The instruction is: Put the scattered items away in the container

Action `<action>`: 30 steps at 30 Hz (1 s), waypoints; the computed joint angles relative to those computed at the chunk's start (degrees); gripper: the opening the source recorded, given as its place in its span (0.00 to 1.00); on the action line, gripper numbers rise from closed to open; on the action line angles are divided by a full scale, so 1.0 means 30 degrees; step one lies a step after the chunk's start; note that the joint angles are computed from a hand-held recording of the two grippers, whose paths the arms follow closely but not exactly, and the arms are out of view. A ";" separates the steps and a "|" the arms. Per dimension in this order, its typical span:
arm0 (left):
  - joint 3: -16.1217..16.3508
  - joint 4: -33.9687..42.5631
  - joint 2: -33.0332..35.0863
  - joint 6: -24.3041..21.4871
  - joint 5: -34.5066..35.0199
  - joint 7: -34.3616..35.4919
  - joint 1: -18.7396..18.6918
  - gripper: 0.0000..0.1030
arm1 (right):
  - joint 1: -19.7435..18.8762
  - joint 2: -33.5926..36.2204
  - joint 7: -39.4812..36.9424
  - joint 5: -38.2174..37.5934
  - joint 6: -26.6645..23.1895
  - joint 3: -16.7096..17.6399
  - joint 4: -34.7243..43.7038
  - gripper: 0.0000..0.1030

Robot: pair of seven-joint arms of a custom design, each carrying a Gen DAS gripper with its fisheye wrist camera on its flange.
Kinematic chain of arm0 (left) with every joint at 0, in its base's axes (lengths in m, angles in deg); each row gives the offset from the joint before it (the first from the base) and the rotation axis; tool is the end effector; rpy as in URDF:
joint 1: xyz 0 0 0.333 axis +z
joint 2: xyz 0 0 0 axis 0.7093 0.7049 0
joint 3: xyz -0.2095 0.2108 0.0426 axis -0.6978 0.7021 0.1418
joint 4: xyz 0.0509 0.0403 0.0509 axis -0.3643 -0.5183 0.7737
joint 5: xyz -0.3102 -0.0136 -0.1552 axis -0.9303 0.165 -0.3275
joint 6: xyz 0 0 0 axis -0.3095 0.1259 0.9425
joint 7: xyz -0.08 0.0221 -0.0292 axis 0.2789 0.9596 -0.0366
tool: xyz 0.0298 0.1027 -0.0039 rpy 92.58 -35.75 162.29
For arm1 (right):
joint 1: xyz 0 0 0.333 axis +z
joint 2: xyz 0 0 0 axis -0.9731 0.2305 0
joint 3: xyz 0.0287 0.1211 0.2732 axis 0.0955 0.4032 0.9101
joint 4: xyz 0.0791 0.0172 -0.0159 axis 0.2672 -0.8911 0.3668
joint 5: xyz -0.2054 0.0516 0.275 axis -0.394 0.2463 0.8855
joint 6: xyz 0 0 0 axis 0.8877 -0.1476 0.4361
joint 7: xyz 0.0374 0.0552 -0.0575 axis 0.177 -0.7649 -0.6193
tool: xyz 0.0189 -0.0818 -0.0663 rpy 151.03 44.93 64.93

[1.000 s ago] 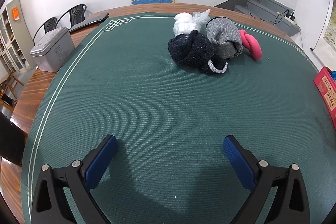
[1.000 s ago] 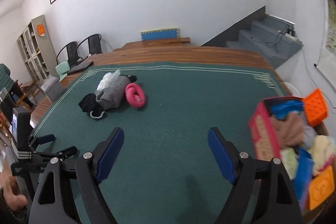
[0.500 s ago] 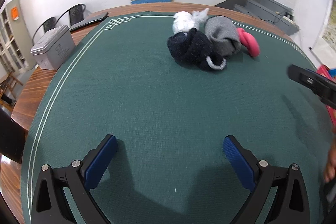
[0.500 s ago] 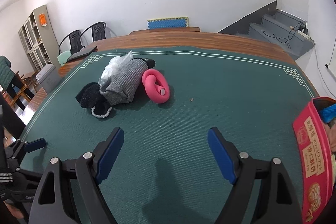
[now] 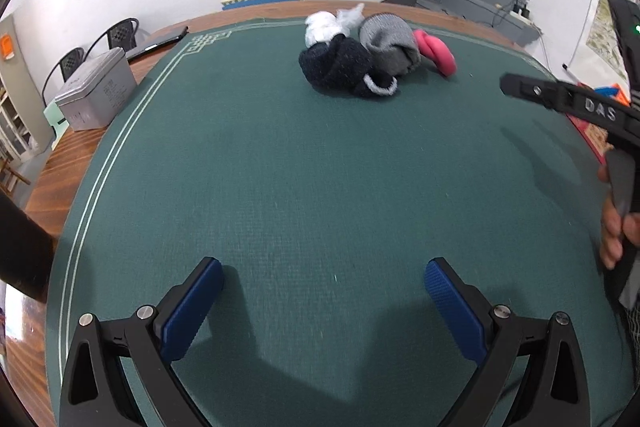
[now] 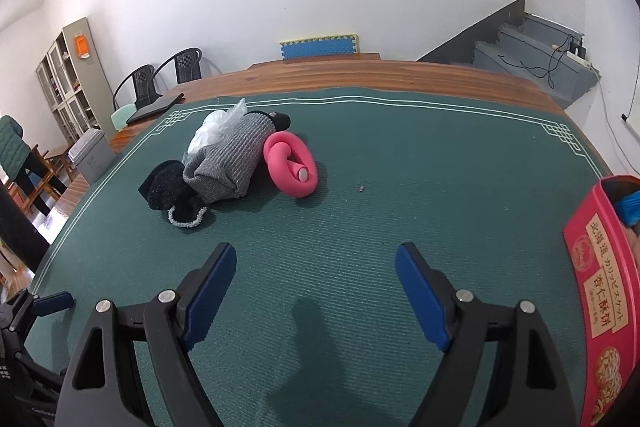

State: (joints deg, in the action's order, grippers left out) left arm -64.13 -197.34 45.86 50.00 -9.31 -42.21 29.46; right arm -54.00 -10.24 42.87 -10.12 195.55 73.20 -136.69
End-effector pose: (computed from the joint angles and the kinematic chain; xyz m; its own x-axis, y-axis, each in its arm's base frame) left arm 0.3067 -0.1616 0.4651 0.5128 -0.8578 0.0351 -0.6953 -0.4390 -0.5691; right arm 0.5334 0.3034 0.4590 0.7654 -0.6326 -0.1184 -0.4971 -0.4643 -0.7330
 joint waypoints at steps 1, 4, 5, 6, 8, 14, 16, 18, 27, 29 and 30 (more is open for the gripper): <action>0.0451 0.0105 0.0034 -0.0062 -0.0435 0.0657 -0.0268 0.99 | -0.0017 0.0001 -0.0045 0.0062 -0.0004 0.0019 0.0007 0.82; 0.0780 0.0016 -0.0092 0.0382 -0.0982 0.0664 0.0033 0.99 | -0.0077 0.0025 -0.0143 0.0261 -0.0072 0.0041 0.0056 0.82; 0.0735 -0.0004 -0.0148 0.0630 -0.1093 0.0156 0.0282 0.99 | -0.0087 0.0050 -0.0117 0.0285 -0.0107 0.0029 0.0087 0.82; 0.0818 0.0008 -0.0157 0.0953 -0.1206 -0.0169 0.0472 0.99 | -0.0097 0.0041 -0.0097 0.0295 -0.0140 0.0015 0.0077 0.82; 0.1362 -0.0252 -0.0207 0.2294 -0.1413 -0.0339 0.0733 0.99 | -0.0101 0.0073 -0.0070 0.0302 -0.0165 0.0001 0.0111 0.82; 0.0628 0.1664 0.1902 0.3682 0.0562 -0.1717 0.3745 0.99 | -0.0176 0.0025 -0.0383 0.0656 -0.0089 0.0086 0.0055 0.82; 0.0079 0.2505 0.2686 0.3348 0.2032 -0.2789 0.4735 0.99 | -0.0201 -0.0028 -0.0621 0.0888 0.0011 0.0137 0.0002 0.82; -0.0073 0.3583 0.3752 0.2712 0.3174 -0.3311 0.5264 0.99 | -0.0205 -0.0024 -0.0717 0.1030 0.0004 0.0142 -0.0003 0.82; 0.1724 0.3903 0.5454 0.5289 0.4248 -0.3970 0.5706 0.99 | -0.0141 -0.0060 -0.1049 0.1392 0.0314 0.0185 -0.0150 0.82; 0.1991 0.3953 0.5821 0.6098 0.3979 -0.3748 0.5843 0.99 | -0.0077 -0.0042 -0.0942 0.1311 0.0372 0.0149 -0.0186 0.82; 0.2147 0.3916 0.5950 0.6562 0.3790 -0.3576 0.5905 0.99 | -0.0040 -0.0045 -0.0877 0.1246 0.0399 0.0137 -0.0208 0.82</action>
State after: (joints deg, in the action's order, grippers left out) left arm -57.68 -185.60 63.71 69.68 2.05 -52.94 47.17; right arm -54.12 -10.37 40.24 -6.39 196.74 73.61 -137.31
